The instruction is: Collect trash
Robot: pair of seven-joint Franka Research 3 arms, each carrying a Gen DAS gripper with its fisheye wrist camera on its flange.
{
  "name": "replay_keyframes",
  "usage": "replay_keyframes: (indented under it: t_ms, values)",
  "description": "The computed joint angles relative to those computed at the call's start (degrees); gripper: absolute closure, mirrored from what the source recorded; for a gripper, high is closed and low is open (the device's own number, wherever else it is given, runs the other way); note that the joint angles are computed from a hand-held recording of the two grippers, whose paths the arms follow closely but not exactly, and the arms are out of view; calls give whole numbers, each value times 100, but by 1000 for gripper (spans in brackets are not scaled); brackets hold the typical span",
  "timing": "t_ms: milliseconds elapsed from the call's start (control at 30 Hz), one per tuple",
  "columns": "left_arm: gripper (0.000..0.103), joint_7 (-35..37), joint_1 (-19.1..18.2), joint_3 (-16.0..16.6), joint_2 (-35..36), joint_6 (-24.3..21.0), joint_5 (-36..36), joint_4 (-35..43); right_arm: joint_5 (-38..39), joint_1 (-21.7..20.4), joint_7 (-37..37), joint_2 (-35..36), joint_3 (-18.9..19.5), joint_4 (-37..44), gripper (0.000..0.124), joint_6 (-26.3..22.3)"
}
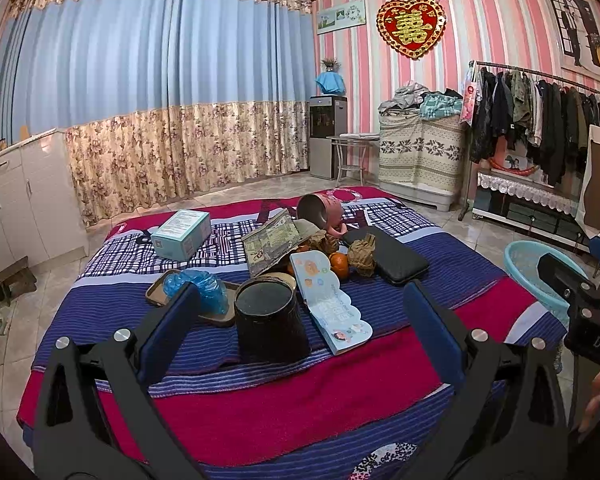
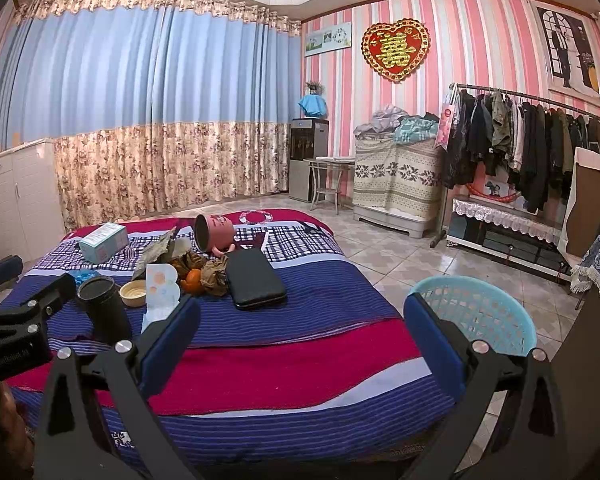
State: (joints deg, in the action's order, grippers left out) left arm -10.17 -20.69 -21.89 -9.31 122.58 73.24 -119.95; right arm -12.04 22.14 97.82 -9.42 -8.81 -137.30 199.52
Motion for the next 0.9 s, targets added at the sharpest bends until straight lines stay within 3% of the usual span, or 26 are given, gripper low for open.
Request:
replay_keyframes:
  t_ms: [467,633,900]
  values:
    - [5,-4,87,40,-132,50,-46,-136,141,-107,-95,26,140,-11,25,25]
    - [5,48,146,53,-214,45,-159,-206,-283,56,302,177,-136,100,25,13]
    - [5,-3,227,37,-264,12,-201,-297,-481,-110,494,208,-29,161,25,-31]
